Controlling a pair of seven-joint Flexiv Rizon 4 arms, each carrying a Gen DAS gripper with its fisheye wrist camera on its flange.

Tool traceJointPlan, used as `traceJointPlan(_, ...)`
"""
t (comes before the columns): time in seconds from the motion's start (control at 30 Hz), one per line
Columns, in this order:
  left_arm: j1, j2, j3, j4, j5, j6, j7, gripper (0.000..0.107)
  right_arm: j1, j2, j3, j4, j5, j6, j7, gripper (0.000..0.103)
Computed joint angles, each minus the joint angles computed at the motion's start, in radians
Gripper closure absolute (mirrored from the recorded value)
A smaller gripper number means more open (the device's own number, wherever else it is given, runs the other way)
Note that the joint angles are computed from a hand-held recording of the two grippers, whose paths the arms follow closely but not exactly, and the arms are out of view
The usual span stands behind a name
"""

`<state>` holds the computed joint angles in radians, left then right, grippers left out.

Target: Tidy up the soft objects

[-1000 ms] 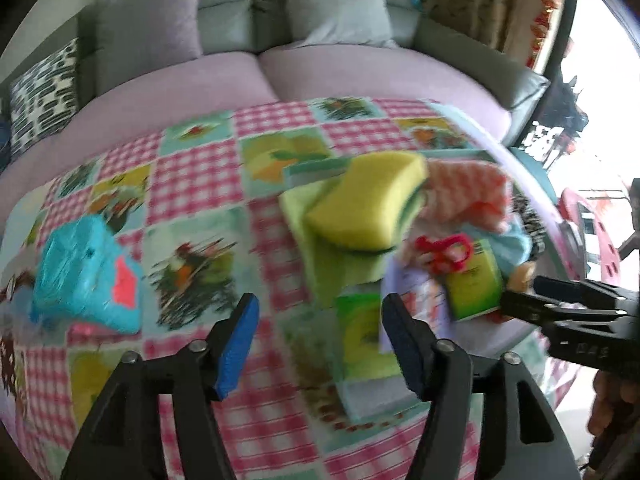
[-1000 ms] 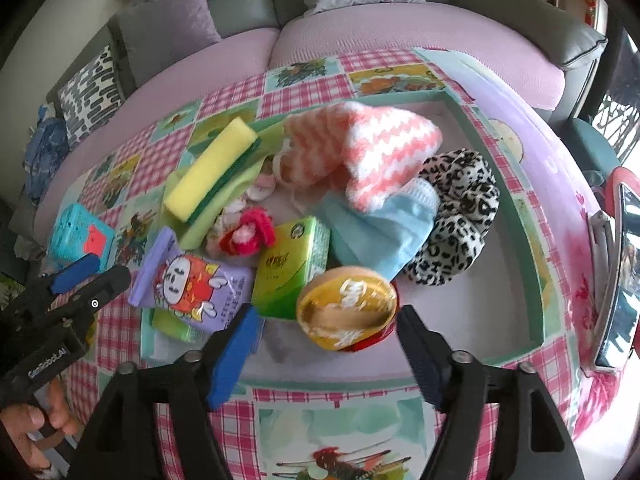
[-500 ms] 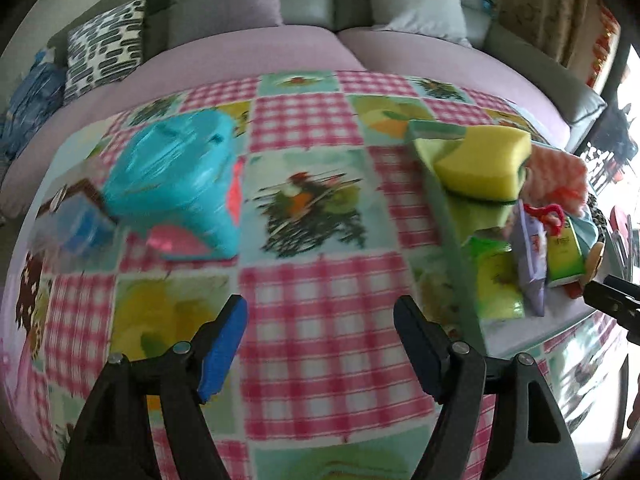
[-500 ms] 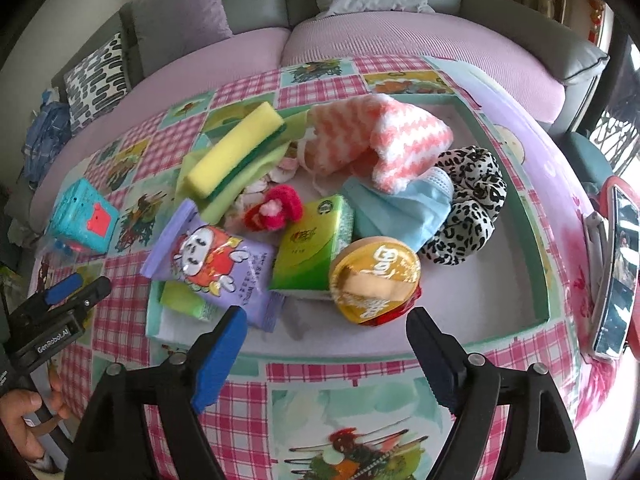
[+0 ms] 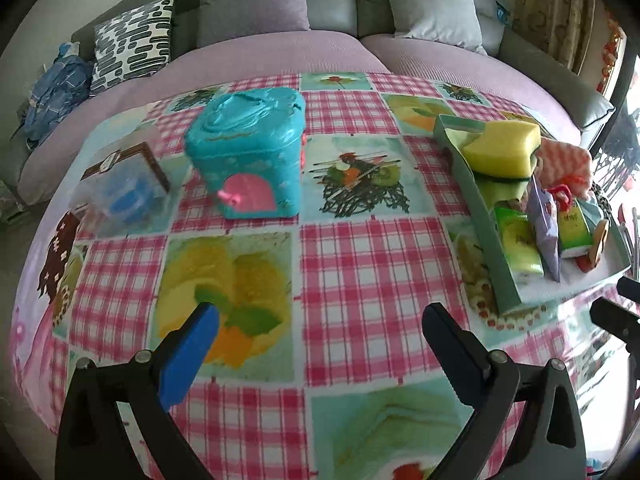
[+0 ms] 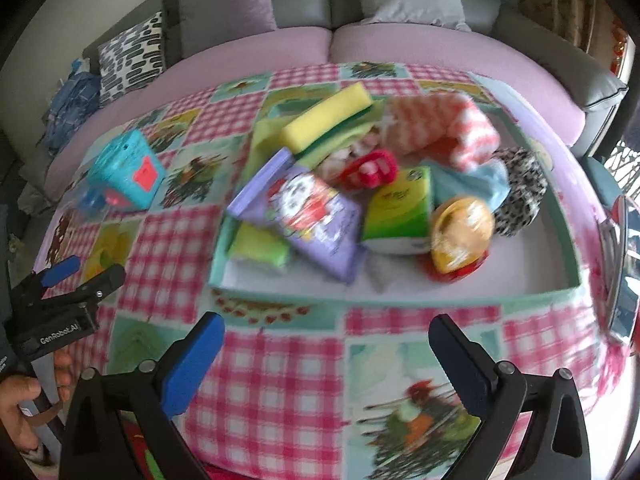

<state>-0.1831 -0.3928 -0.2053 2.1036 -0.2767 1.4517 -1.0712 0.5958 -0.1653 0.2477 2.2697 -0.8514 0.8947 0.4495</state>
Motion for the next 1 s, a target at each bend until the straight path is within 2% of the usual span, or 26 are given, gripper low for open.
traceJointPlan(0.13,-0.03,0.008,0.05,0.025,0.039,0.023,-0.029,0.006,0.025,-0.039,0.0,-0.024,-0.013,-0.009,0.037,0.0)
traceJointPlan(0.33,-0.035,0.012,0.064,0.064,0.063,0.032,-0.068,0.006,0.061,-0.074,-0.011,-0.035,-0.05,-0.04,0.14,0.0)
traceJointPlan(0.43,-0.125,0.003,0.175,0.047,0.149,0.028,-0.153,0.006,0.076,-0.094,-0.017,-0.043,-0.064,-0.075,0.161,0.0)
traceJointPlan(0.5,-0.15,-0.005,0.205,0.038,0.19,0.034,-0.19,0.006,0.082,-0.106,-0.021,-0.045,-0.076,-0.089,0.178,0.0)
traceJointPlan(0.57,-0.204,-0.016,0.27,0.019,0.25,0.042,-0.25,0.006,0.09,-0.12,-0.017,-0.052,-0.059,-0.108,0.179,0.0)
traceJointPlan(0.7,-0.249,-0.023,0.326,0.001,0.335,0.036,-0.321,0.006,0.106,-0.139,-0.022,-0.058,-0.079,-0.13,0.196,0.0)
traceJointPlan(0.87,-0.279,-0.026,0.371,-0.02,0.417,0.024,-0.39,0.006,0.112,-0.16,-0.024,-0.079,-0.07,-0.144,0.166,0.0)
traceJointPlan(1.0,-0.251,-0.032,0.343,-0.027,0.438,0.017,-0.402,0.006,0.116,-0.19,-0.03,-0.114,-0.037,-0.159,0.123,0.0)
